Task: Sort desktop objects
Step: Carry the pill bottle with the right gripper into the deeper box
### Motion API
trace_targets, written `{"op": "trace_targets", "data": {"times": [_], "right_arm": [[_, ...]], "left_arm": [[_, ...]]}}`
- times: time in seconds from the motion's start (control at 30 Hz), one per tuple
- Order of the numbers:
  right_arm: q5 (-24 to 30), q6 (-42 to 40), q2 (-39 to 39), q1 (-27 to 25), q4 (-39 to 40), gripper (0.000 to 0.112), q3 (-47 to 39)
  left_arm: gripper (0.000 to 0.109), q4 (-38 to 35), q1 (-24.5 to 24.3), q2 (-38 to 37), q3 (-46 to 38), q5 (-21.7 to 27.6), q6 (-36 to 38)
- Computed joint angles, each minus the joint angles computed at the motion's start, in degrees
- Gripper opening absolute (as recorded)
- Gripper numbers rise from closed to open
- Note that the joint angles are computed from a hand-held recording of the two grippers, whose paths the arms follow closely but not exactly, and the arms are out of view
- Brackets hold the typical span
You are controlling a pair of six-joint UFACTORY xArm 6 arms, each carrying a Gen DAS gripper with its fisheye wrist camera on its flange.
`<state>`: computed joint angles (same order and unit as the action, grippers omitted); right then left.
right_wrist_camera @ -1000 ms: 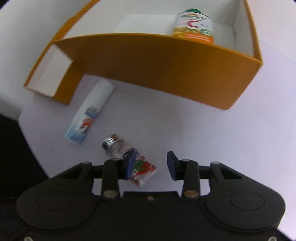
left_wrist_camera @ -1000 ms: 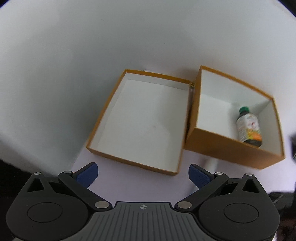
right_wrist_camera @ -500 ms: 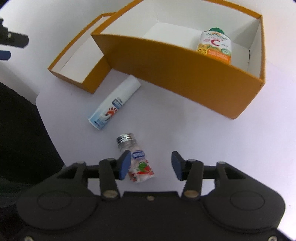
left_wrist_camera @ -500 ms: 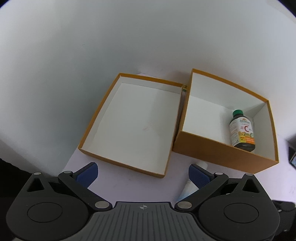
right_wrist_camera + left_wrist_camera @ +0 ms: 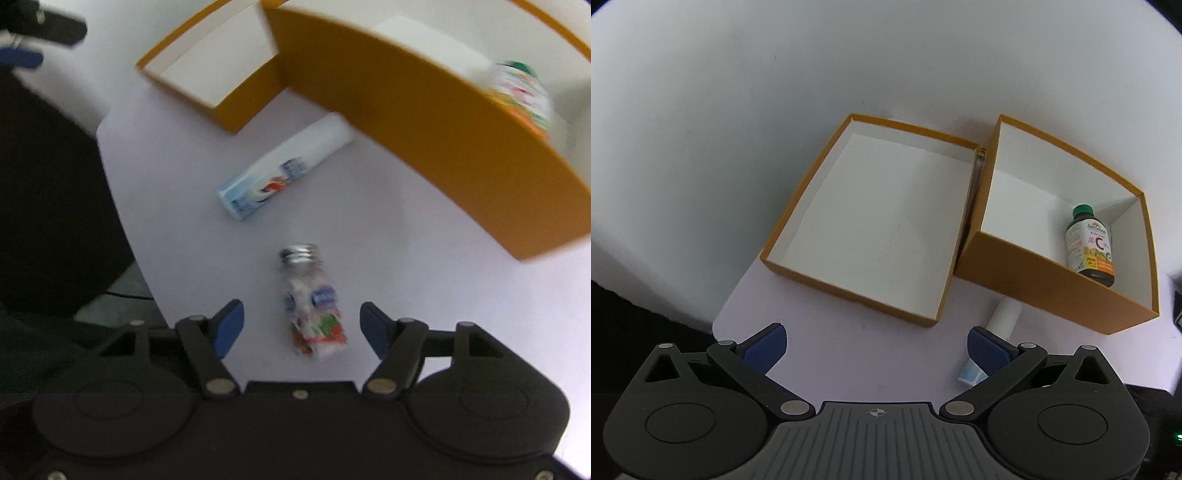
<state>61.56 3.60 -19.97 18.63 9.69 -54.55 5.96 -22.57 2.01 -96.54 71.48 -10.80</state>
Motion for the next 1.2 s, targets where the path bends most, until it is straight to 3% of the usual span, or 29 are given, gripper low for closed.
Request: {"op": "trace_targets", "data": {"times": [0.23, 0.3, 0.33, 0.37, 0.5, 0.77, 0.97, 1.2], "right_arm": [[2.34, -0.78, 4.73, 1.02, -1.18, 0.061, -3.48], [3.42, -1.04, 5.49, 1.4, -2.13, 0.052, -4.19], [4.22, -0.37, 6.09, 1.67, -3.43, 0.04, -4.66], [4.69, 0.02, 6.51, 1.7, -4.12, 0.038, -4.9], [4.12, -0.11, 6.85, 0.0, -1.34, 0.038, -4.81], [4.62, 0.35, 8.46, 0.19, -3.76, 0.038, -6.26], [2.3, 4.06, 4.49, -1.62, -4.09, 0.037, -7.89], [-1.47, 4.28, 3.37, -4.82, -4.45, 0.037, -18.44]], "left_arm": [[0.103, 0.89, 0.13, -1.69, 1.85, -1.26, 0.5], [0.103, 0.24, 0.58, -1.75, 2.06, -1.29, 0.83], [0.103, 0.14, 0.81, -1.75, 2.13, -1.37, 0.95], [0.103, 0.05, 1.03, -1.75, 2.19, -1.45, 1.05], [0.103, -0.45, 2.01, -1.26, 2.05, -1.67, 0.93], [0.103, -2.36, 3.43, 0.7, 0.27, -2.62, 3.78], [0.103, -2.94, 3.85, 2.75, -1.91, -2.77, 5.98], [0.103, -2.96, 4.19, 4.68, -3.77, -3.06, 6.26]]}}
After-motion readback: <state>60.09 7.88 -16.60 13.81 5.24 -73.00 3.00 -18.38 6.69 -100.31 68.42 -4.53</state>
